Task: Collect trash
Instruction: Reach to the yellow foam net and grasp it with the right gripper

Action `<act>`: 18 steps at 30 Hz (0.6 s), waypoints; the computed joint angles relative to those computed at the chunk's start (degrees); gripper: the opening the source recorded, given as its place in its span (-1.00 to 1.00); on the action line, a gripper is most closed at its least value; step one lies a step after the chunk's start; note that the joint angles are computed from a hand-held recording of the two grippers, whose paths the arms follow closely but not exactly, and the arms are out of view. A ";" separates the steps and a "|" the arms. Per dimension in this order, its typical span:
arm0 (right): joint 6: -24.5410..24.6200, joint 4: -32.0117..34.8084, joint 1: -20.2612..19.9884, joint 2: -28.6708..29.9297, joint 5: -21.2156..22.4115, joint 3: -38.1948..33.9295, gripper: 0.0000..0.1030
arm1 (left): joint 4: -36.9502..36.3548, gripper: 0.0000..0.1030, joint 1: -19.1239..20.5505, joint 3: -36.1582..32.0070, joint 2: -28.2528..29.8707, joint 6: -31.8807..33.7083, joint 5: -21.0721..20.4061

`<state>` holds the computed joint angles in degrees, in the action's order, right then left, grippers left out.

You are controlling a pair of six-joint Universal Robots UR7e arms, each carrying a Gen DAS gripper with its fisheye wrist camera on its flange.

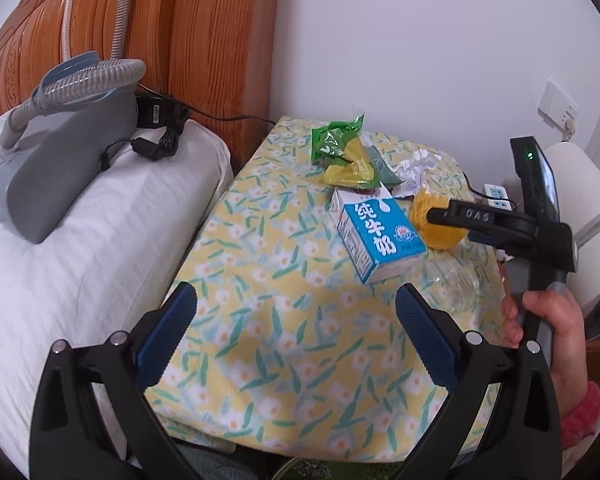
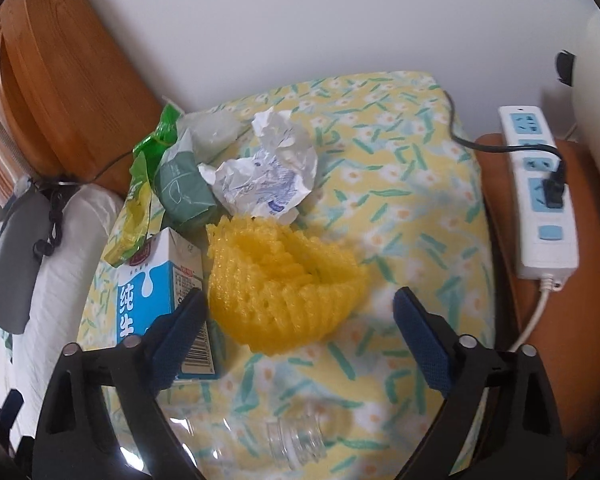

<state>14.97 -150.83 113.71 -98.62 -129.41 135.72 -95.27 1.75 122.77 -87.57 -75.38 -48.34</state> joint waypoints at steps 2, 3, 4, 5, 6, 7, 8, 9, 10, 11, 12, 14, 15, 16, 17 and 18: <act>-1.05 -0.41 -0.82 0.18 1.36 -0.02 0.32 | -0.90 0.85 0.70 -0.44 1.17 0.92 0.51; -1.48 -0.82 -1.17 0.29 1.87 0.03 0.28 | -1.14 0.85 0.91 -0.66 1.59 1.28 0.71; -2.06 -1.36 -1.44 0.01 2.34 0.18 0.20 | -1.53 0.85 1.13 -0.91 2.22 1.79 0.96; -2.36 -1.63 -1.49 -0.18 2.61 0.29 0.06 | -1.84 0.85 1.33 -1.12 2.62 2.21 1.14; -2.77 -1.86 -1.61 -0.56 3.09 0.41 0.00 | -2.31 0.85 1.44 -1.21 2.98 2.68 1.28; -3.07 -2.03 -1.65 -1.01 3.47 0.53 -0.07 | -2.99 0.85 1.61 -1.39 3.55 3.36 1.47; -3.44 -2.32 -1.44 -1.56 3.43 0.65 -0.17 | -3.29 0.85 1.75 -1.64 3.97 3.78 1.61; -3.68 -2.51 -1.06 -1.93 2.95 0.69 -0.20 | -3.59 0.85 1.87 -1.94 4.50 4.20 1.77; -3.78 -2.73 -0.70 -2.14 2.50 0.76 -0.22 | -4.18 0.85 2.02 -2.18 5.13 4.82 1.97; -3.94 -3.31 0.00 -2.56 1.61 0.94 -0.22 | -4.60 0.85 2.17 -2.44 5.61 5.37 2.12; -3.99 -3.63 0.45 -2.93 1.03 1.08 -0.22 | -5.16 0.85 2.32 -2.60 6.04 5.97 2.27; -4.01 -4.65 1.25 -3.43 0.19 1.41 -0.22 | -6.53 0.85 2.65 -2.83 6.95 7.39 2.67; -4.04 -4.98 1.61 -3.88 -0.33 1.59 -0.22 | -7.05 0.85 2.90 -2.97 7.35 7.99 2.79; -4.12 -5.05 1.80 -4.19 -0.77 1.60 -0.22 | -8.21 0.85 3.45 -3.12 7.82 9.16 2.79; -4.09 -5.54 2.40 -4.52 -2.05 1.86 -0.22 | -9.08 0.85 3.99 -3.37 8.24 10.12 2.68; -4.06 -5.64 2.59 -4.92 -2.49 2.04 -0.22 | -10.14 0.85 4.76 -3.76 8.78 11.23 2.56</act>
<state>10.91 -156.47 116.29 -103.54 -131.91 137.76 -105.41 6.50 119.01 -78.79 -64.15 -45.78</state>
